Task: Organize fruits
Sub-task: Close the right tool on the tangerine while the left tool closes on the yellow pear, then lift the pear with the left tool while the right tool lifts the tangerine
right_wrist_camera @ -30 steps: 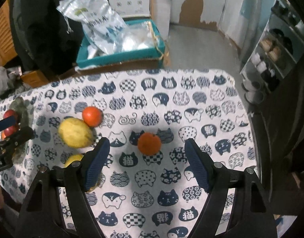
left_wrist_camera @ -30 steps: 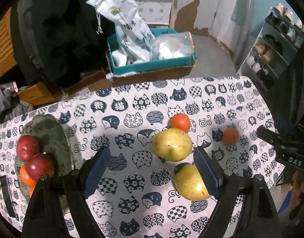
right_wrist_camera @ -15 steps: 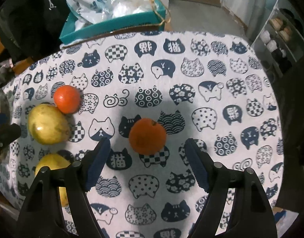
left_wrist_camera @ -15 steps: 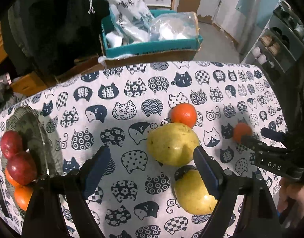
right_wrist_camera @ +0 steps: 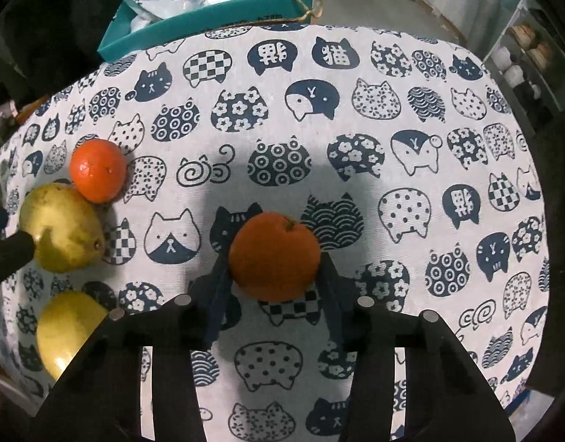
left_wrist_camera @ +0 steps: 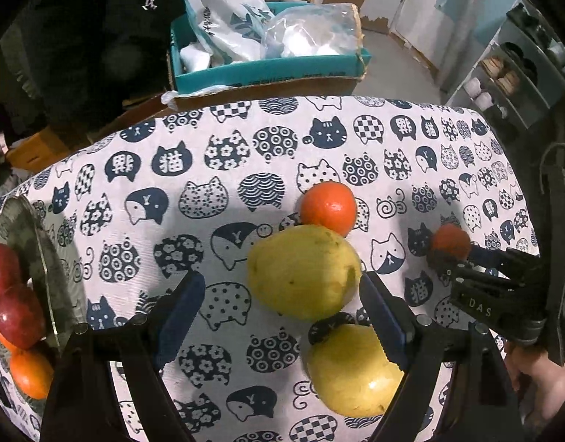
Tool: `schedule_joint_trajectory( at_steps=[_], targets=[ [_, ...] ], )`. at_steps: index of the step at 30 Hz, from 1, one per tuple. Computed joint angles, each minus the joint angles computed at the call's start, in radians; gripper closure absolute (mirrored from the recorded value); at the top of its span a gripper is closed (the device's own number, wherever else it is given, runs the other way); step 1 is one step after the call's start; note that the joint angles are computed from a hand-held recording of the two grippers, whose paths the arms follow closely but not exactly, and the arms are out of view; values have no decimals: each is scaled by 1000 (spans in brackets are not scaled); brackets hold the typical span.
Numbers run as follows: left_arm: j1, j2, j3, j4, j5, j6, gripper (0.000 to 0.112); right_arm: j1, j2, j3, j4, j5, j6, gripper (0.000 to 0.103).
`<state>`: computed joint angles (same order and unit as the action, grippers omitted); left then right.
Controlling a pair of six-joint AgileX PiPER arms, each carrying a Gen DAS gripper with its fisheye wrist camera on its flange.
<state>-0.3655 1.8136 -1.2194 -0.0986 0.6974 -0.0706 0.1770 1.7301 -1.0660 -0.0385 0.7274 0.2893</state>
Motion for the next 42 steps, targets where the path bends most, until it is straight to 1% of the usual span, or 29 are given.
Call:
schedule_joint_trajectory(
  at_steps=[8, 12, 16, 21, 24, 32, 36, 42],
  targets=[
    [-31, 49, -35, -9, 4, -3, 25, -4, -80, 23, -39, 17, 29, 59],
    [-44, 82, -54, -7, 9, -7, 25, -2, -95, 30, -55, 16, 41, 59],
    [-61, 112, -71, 51, 8, -49, 25, -20, -119, 47, -33, 16, 13, 59],
    [-53, 126, -72, 51, -11, -57, 25, -18, -114, 46, -26, 12, 11, 59],
    [-57, 136, -77, 76, -15, -71, 28, -16, -112, 44, -25, 11, 13, 59],
    [-53, 120, -43, 73, -59, -41, 29, 1, -97, 33, -24, 7, 15, 59],
    [-48, 101, -22, 38, -65, -11, 29, 17, -101, 28, -38, 9, 27, 59],
    [-58, 51, 11, 58, -80, -4, 29, 31, -118, 24, -46, 14, 36, 59]
  ],
)
